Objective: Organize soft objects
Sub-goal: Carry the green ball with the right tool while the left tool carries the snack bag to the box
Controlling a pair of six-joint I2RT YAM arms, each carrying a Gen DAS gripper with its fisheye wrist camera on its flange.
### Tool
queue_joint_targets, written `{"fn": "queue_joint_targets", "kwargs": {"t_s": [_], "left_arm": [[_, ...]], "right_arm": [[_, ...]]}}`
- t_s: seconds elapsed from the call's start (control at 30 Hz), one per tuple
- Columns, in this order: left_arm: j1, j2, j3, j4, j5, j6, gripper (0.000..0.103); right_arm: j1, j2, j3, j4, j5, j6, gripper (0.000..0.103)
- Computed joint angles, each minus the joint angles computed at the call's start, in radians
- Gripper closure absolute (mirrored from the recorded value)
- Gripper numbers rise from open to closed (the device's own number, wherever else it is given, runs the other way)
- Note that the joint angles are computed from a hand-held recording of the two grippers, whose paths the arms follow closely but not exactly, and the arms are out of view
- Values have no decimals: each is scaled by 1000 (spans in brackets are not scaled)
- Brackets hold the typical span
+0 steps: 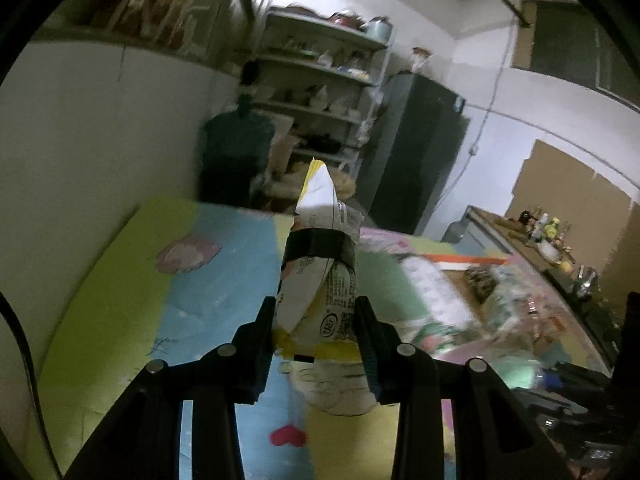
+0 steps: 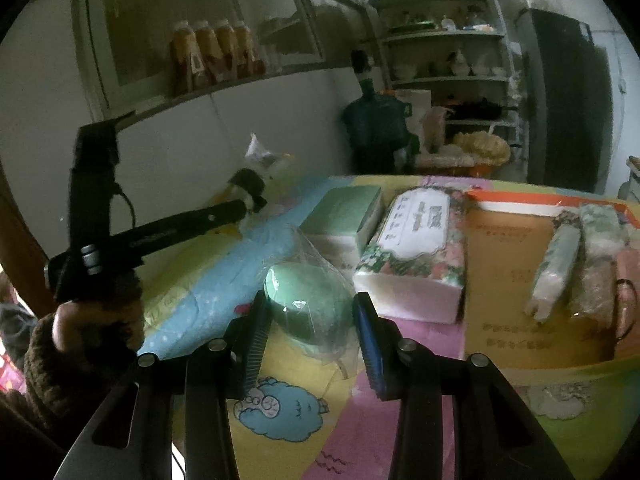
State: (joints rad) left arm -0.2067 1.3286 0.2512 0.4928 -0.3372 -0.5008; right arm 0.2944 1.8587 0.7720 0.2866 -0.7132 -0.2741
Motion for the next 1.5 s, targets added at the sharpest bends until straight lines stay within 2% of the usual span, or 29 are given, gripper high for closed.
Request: {"fn": "queue_joint_targets", "kwargs": {"t_s": [0.2, 0.47, 1.1, 1.5], "left_arm": [[-140, -36, 67, -63, -65, 6, 65], [-252, 135, 222, -31, -74, 25, 65], [-334, 482, 584, -50, -3, 58, 65], [-368, 709, 863, -147, 71, 74, 65]], "right_arm": [[-63, -47, -24, 17, -23, 16, 60], [-163, -81, -30, 18, -43, 11, 60], [-394, -17, 79, -32, -100, -20, 60], [-510, 117, 236, -69, -81, -6, 60]]}}
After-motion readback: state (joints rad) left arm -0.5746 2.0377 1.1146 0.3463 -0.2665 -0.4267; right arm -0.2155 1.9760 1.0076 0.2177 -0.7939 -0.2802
